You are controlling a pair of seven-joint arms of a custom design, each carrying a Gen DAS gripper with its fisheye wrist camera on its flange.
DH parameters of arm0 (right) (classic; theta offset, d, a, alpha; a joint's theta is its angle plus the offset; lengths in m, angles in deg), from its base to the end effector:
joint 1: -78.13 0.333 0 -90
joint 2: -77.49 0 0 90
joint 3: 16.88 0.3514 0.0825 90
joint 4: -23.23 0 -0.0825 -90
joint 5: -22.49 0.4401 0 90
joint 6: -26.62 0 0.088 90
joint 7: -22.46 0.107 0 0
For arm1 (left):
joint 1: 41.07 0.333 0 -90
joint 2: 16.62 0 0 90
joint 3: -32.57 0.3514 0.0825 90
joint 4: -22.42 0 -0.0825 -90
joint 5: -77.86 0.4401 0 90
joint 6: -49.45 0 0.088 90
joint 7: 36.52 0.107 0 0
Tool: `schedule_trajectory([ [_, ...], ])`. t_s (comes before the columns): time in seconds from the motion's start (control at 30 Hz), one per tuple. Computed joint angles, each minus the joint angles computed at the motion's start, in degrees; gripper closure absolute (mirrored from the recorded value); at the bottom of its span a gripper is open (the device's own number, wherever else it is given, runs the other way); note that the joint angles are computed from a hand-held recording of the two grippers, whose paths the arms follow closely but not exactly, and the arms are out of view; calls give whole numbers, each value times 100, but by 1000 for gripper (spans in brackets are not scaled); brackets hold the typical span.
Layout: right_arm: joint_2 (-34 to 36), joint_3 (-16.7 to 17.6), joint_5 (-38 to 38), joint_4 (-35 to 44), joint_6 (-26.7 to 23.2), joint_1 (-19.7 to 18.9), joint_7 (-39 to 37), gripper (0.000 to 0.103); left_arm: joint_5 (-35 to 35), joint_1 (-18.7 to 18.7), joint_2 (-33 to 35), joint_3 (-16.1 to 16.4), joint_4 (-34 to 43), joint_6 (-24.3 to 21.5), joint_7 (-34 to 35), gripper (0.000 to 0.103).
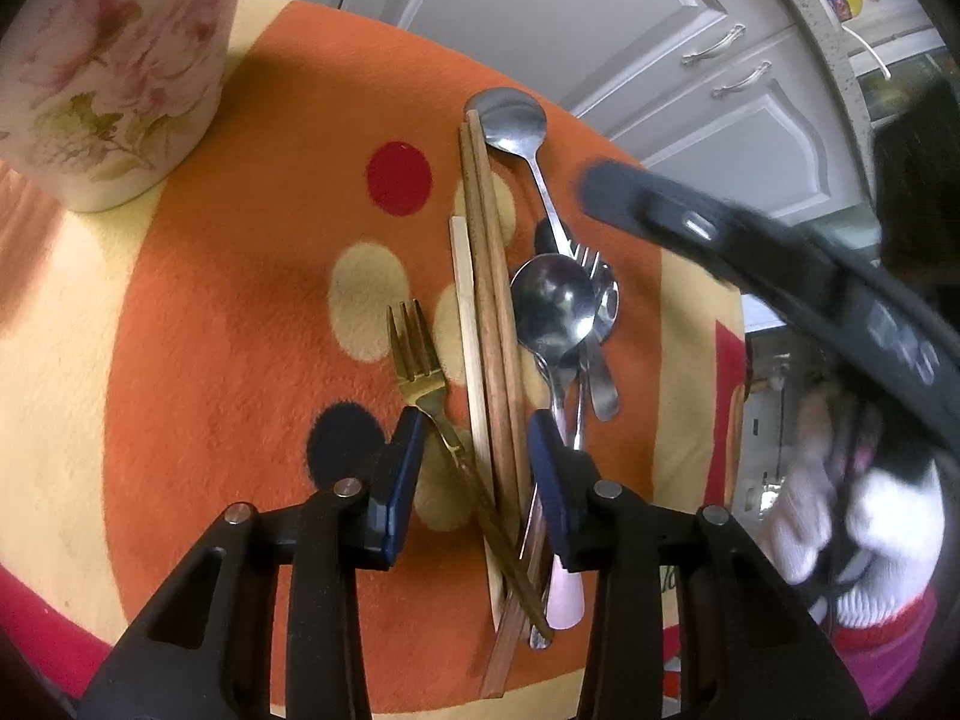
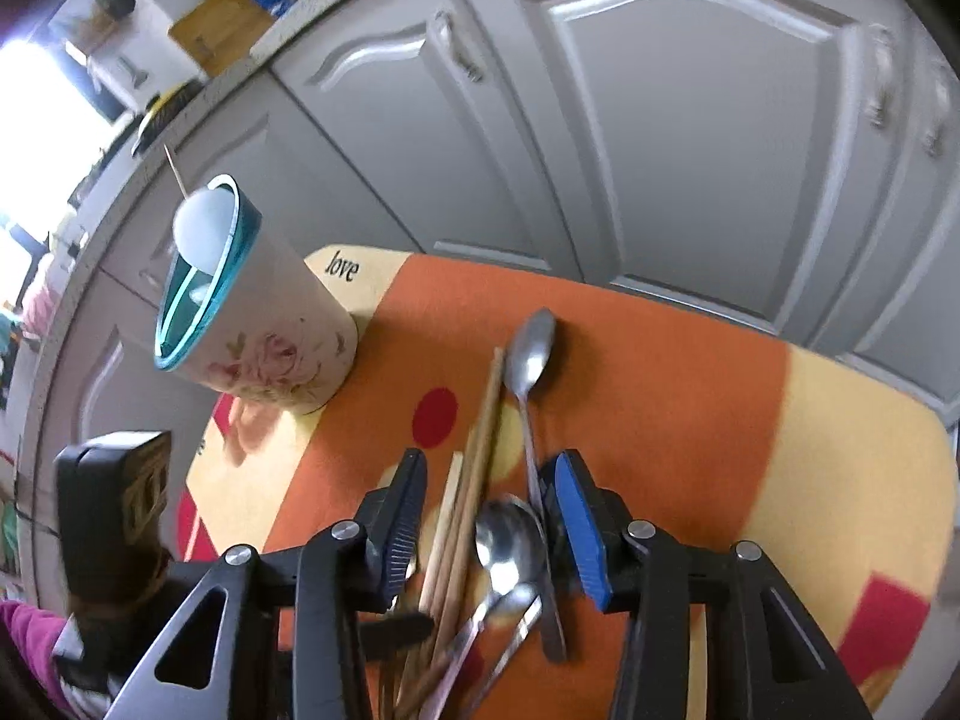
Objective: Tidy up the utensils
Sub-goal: 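Close the left gripper on the gold fork while the right gripper grasps a metal spoon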
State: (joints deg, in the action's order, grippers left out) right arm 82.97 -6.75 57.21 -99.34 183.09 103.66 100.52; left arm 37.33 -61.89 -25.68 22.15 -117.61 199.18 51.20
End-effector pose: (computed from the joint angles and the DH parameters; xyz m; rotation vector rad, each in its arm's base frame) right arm 0.5313 0.3524 0.4117 -2.0574 1.4763 0.0852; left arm 0.4577 -0.2614 0.3888 2.0601 -1.9553 0.6919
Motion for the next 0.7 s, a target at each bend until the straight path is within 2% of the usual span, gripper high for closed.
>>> schedule_trajectory([
  [0.1,405,-52,-416,424,-232,29,243,61,-159,5,43,40,43,-57,121,70],
  [0.2,763,-36,-437,773,-450,-43,271,68,-198,47,58,34,63,-107,174,70],
  [0.27,908,-12,-435,890,-513,-80,247,81,-143,68,54,14,62,-97,184,71],
  [0.33,951,49,-336,904,-466,-134,85,87,91,104,62,-26,61,-73,80,81],
  [0.37,934,82,-270,880,-449,-156,-5,94,142,108,77,-28,67,-73,63,90],
  [0.4,890,99,-242,832,-414,-160,-81,98,112,105,83,-11,58,-83,115,93],
  [0.47,750,103,-218,675,-251,-151,-189,100,-40,99,73,29,16,-51,276,99],
  [0.63,359,221,705,295,-6,-295,-841,101,-240,123,-28,80,-99,-4,566,99],
  [0.7,254,145,633,198,16,-227,-799,101,-166,134,-92,83,-155,11,544,99],
])
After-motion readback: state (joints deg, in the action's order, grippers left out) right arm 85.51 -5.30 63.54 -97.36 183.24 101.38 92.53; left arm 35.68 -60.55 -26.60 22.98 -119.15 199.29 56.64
